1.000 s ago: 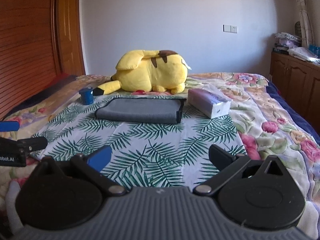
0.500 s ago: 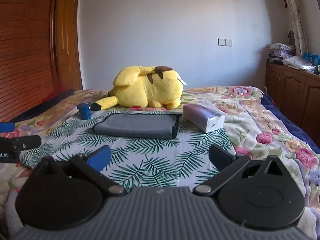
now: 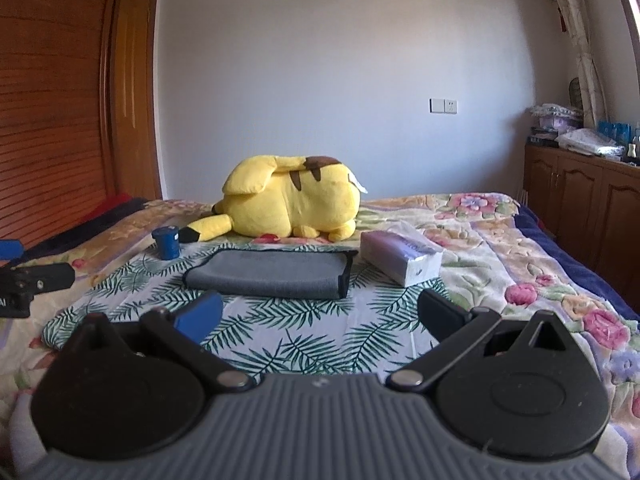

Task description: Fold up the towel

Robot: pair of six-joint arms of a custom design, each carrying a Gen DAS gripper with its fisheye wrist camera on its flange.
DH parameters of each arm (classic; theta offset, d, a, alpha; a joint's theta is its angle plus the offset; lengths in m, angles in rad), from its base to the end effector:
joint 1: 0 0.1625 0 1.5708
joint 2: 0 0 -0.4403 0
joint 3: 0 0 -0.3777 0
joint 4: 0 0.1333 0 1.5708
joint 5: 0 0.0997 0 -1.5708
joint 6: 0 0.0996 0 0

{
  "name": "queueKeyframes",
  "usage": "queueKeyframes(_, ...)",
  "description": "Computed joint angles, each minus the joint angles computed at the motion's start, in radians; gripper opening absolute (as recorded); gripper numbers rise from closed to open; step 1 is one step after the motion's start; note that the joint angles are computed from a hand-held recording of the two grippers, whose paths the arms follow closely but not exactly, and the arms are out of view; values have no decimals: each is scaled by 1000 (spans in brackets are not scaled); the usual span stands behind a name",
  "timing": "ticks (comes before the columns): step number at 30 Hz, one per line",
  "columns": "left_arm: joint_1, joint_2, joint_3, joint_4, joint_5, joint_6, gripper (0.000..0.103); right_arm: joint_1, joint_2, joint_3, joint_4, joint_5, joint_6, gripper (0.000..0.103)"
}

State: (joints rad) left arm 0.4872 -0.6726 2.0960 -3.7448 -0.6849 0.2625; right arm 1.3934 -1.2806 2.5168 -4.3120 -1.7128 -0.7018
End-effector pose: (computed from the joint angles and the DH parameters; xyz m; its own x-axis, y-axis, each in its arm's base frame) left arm -0.3572 -0.4274 0.0851 -0.5691 0.3898 -0.7240 0.8220 0.2497 -0.5117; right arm 0.0547 -0.3704 0.3206 -0.7326 0.1978 0.6513 -0.6041 0.2519 -0.7560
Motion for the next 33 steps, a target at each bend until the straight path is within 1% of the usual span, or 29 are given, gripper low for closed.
queueKeyframes(6, 3, -1, -3, -5, -1, -5, 103, -1, 9, 0, -30, 8, -8, 103)
queueKeyframes(13, -4, 13, -4, -28, 14, 29, 103, -4, 6, 0, -24, 11, -8, 103)
queueKeyframes(33, -7, 14, 3, -25, 16, 16, 103, -4, 7, -1, -22, 10, -7, 103)
